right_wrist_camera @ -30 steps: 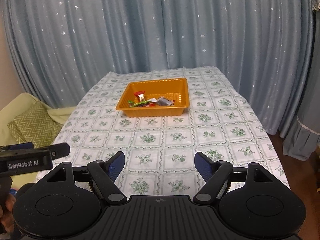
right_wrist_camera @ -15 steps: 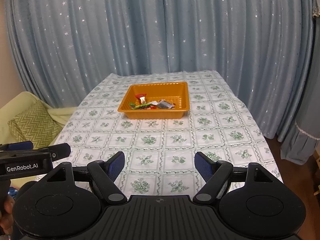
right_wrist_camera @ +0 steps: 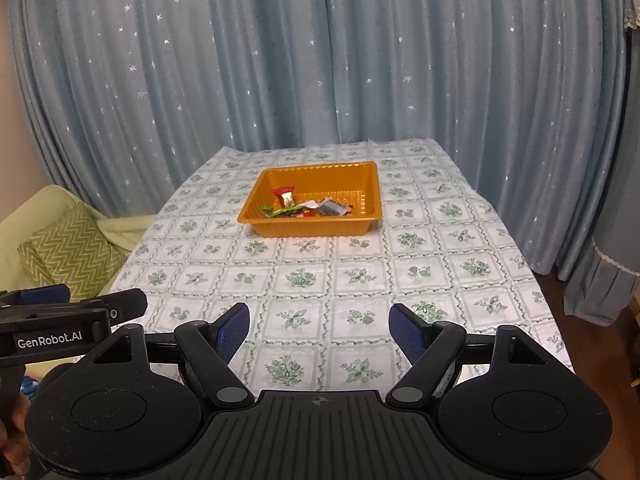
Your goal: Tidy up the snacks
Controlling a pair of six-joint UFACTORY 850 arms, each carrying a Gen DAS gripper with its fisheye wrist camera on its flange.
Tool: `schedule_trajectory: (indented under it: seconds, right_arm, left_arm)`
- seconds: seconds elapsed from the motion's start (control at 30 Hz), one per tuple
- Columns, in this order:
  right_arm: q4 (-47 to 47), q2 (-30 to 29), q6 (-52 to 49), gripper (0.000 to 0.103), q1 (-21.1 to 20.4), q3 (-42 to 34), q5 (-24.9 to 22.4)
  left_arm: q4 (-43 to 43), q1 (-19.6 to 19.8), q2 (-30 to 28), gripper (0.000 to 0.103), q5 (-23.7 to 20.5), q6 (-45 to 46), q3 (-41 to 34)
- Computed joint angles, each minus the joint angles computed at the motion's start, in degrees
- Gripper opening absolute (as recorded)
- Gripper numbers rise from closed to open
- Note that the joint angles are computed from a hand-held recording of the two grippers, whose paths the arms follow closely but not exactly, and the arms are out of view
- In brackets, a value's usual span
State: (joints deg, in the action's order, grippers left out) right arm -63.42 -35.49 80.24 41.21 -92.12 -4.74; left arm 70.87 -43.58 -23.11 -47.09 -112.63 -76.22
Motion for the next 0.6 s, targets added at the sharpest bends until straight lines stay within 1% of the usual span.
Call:
schedule_trajectory:
  seconds: [0.03,0.17,0.4,0.6]
  right_arm:
    - [0.85,-0.01,-0.82,0.077,-0.01,-0.02,0.04]
    - [-2.17,0.14,2.43,0.077,0.03,0.26,-0.03]
    - [-3.13,0.15,3.46,0.077,0.06,0.28,-0.1]
    - [-0.31,0.11,0.63,0.077,-0.03,0.13,-0.04]
  left_arm:
    - [-0.09,0.02,0.01,0.103,0.04,0.08,0.03]
    - [0.0,0.03,0.08,0.103,0.07,-0.02,0.12]
    - [0.24,-0.03,0.06,0.103,0.35,-0.27,0.25]
    - [-0.06,-0.02,-0.13,0.103,0.32,-0.1,0.08]
